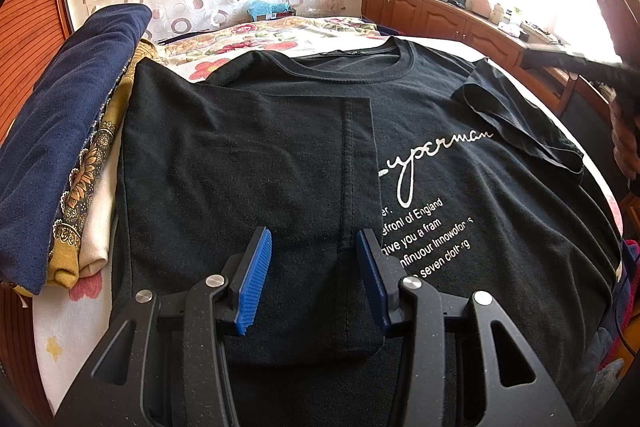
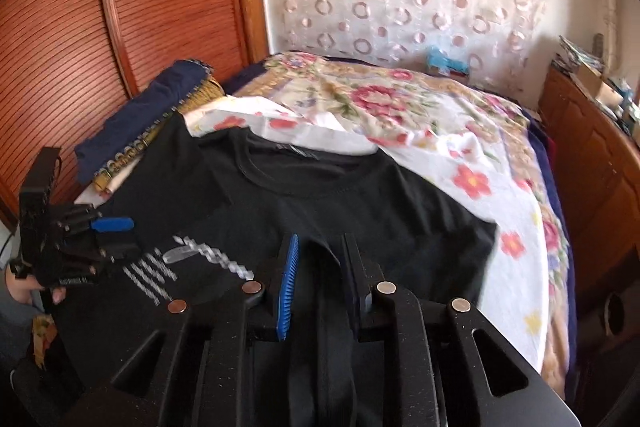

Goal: Fold small clothes

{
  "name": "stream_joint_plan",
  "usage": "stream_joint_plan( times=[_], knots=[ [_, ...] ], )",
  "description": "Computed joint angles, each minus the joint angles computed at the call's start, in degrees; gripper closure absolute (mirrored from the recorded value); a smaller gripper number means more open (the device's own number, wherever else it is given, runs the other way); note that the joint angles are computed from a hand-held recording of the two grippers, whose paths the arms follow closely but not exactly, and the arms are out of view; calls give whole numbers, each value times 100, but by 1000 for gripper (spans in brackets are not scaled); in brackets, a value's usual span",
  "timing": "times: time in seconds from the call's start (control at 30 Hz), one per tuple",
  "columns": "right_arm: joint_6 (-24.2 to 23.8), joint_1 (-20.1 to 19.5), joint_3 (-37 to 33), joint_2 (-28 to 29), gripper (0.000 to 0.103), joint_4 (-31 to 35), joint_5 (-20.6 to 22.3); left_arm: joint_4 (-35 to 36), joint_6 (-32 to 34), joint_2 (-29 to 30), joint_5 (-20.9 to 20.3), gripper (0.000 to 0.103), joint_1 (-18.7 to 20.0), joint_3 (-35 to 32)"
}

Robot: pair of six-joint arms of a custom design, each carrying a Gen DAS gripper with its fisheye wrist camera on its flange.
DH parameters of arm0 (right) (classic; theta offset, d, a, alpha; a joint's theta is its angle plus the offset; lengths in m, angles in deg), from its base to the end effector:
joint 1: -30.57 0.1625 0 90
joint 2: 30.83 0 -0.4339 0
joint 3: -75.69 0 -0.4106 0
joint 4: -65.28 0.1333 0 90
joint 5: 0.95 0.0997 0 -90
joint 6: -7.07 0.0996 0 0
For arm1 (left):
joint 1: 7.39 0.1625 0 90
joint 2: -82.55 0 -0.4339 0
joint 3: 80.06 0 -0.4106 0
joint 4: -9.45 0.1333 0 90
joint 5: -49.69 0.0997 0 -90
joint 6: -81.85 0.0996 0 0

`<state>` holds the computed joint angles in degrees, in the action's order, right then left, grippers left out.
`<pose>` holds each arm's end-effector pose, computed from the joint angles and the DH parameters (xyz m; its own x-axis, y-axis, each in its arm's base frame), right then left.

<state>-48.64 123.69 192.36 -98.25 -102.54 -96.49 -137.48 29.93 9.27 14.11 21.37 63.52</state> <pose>0.1545 -0.5620 0.2127 -0.5218 -0.7291 0.4429 -0.8501 0.4874 -0.1994 -0.2009 -0.3547 0.1121 -0.7423 0.0019 -0.6700 0.4354 0.7614 -0.4802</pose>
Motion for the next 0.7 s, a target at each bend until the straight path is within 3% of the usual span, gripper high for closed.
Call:
stream_joint_plan(
  times=[0.17,0.4,0.5,0.57,0.7],
  knots=[
    [43,-275,534,-473,81,-87,-296,14,0,-20,-1,58,0,7],
    [-15,-741,1056,-909,81,201,-199,21,9,-6,6,57,3,-3],
    [-94,-807,1200,-929,82,46,-121,14,12,7,7,57,5,-10],
    [-201,-795,1281,-975,92,51,17,23,13,2,9,57,6,-11],
    [-506,-765,1470,-1132,92,119,117,18,11,-5,4,57,3,-5]
  ],
)
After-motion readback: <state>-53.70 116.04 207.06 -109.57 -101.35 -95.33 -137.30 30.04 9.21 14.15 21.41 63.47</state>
